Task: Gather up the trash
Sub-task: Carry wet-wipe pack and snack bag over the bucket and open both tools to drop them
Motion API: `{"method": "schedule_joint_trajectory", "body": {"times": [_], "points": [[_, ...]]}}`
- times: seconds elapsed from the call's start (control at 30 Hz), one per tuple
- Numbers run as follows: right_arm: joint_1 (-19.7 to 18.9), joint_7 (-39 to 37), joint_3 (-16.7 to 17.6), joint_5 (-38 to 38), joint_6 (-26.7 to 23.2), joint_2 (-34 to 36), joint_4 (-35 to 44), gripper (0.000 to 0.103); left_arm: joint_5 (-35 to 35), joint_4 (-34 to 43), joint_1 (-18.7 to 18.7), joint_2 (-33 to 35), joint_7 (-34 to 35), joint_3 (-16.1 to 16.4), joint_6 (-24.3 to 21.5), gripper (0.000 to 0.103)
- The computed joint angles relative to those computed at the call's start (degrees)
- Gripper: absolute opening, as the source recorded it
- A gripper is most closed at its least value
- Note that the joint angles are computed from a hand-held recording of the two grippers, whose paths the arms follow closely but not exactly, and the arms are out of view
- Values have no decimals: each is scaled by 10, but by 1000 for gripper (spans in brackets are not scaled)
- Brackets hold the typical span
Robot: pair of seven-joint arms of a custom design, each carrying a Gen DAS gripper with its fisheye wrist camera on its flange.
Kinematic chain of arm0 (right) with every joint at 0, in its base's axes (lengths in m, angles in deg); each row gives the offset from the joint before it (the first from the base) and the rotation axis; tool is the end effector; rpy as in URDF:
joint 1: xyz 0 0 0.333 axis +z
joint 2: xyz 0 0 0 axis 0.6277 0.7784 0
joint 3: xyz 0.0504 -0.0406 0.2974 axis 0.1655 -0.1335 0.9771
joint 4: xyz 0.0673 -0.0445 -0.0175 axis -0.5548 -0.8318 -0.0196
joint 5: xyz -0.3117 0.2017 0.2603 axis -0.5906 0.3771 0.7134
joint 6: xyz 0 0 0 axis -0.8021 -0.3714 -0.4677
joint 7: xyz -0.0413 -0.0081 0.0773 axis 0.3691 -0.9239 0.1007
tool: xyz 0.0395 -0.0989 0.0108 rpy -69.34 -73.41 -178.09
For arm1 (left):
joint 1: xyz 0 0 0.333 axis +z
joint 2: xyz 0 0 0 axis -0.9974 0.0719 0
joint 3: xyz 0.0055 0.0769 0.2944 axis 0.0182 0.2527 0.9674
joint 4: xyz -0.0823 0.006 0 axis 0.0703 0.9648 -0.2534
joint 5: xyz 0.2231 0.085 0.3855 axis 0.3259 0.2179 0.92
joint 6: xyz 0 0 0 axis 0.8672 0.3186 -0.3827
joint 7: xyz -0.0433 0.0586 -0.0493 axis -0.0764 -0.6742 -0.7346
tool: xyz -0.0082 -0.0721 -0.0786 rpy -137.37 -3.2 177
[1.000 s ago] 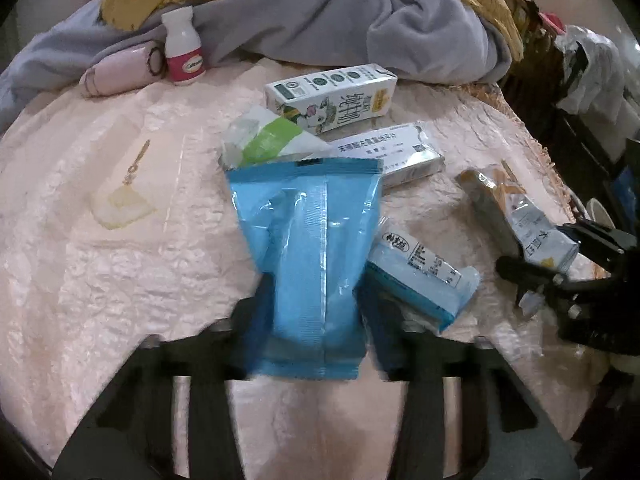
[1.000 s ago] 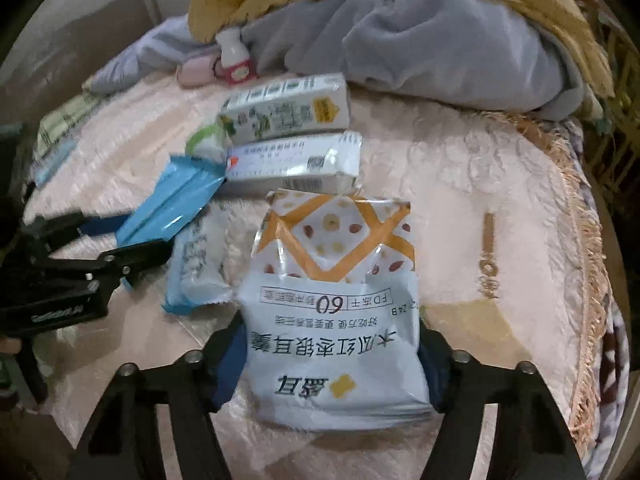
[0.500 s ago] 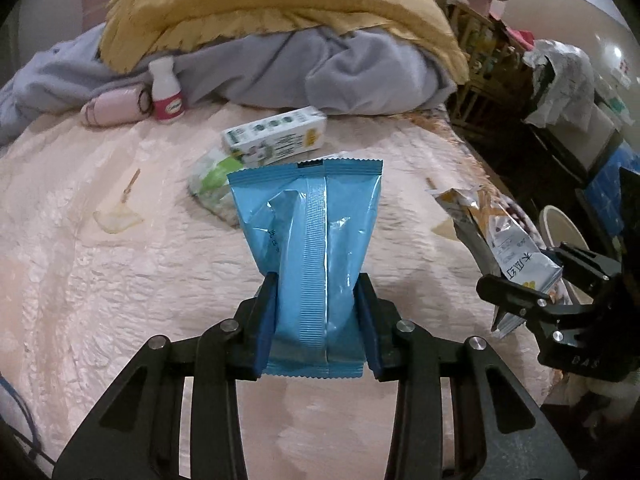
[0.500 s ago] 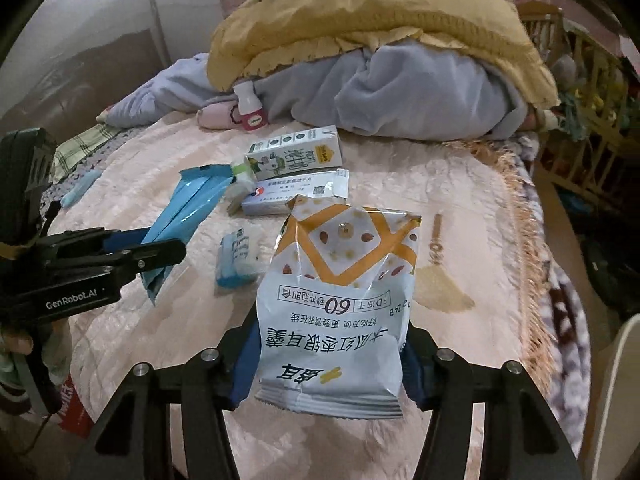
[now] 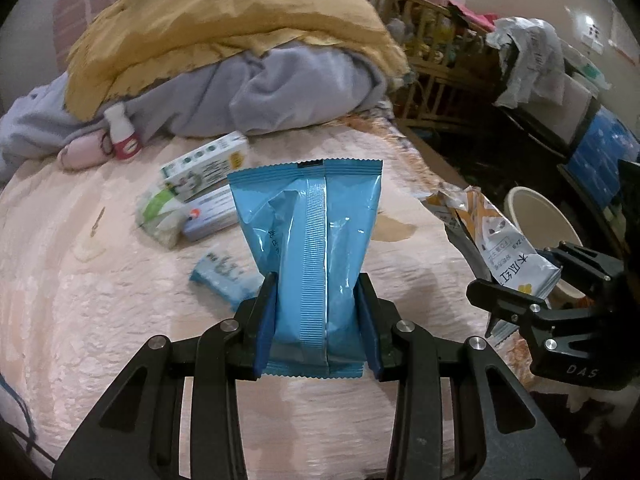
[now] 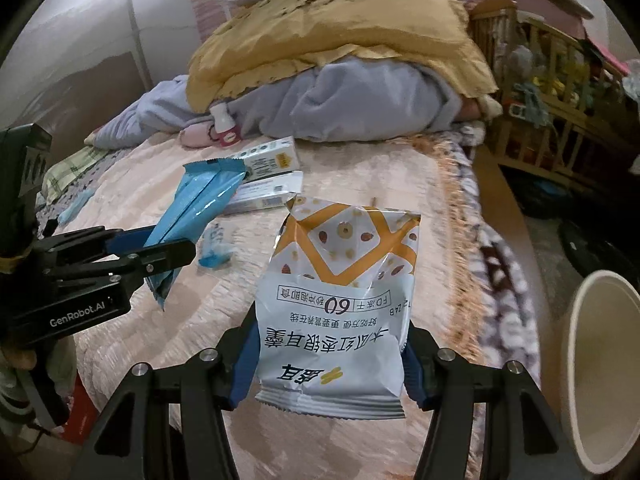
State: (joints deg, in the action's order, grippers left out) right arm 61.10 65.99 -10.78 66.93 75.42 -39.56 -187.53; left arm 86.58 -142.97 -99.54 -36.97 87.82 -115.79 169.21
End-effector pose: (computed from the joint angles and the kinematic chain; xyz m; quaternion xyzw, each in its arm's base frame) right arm 0.4970 0.1495 0.5737 -0.8471 0.4032 -0.0893 0.3344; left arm 0.4173 -0.3693 0.5688 -0.7049 0.6060 -0.2856 0.2330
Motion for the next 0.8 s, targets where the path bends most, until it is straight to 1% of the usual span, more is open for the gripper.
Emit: {"method": "schedule_joint_trajectory", "body": {"times": [0.17, 0.27, 0.6, 0.8], "points": [[-16, 0, -14, -3, -1, -14, -8, 59, 28, 49, -5, 47, 0, -12, -10, 35], [-26, 1, -20, -8, -1, -18, -11, 59, 47, 75, -17, 73, -2, -12, -14, 35], [-61, 1, -41, -27, 4, -25, -13, 59, 96, 164, -73, 160, 2, 14, -33, 35], [-82, 2, -53, -33, 8, -21, -7, 59, 108, 223, -111, 218, 18, 36, -41, 35]]}}
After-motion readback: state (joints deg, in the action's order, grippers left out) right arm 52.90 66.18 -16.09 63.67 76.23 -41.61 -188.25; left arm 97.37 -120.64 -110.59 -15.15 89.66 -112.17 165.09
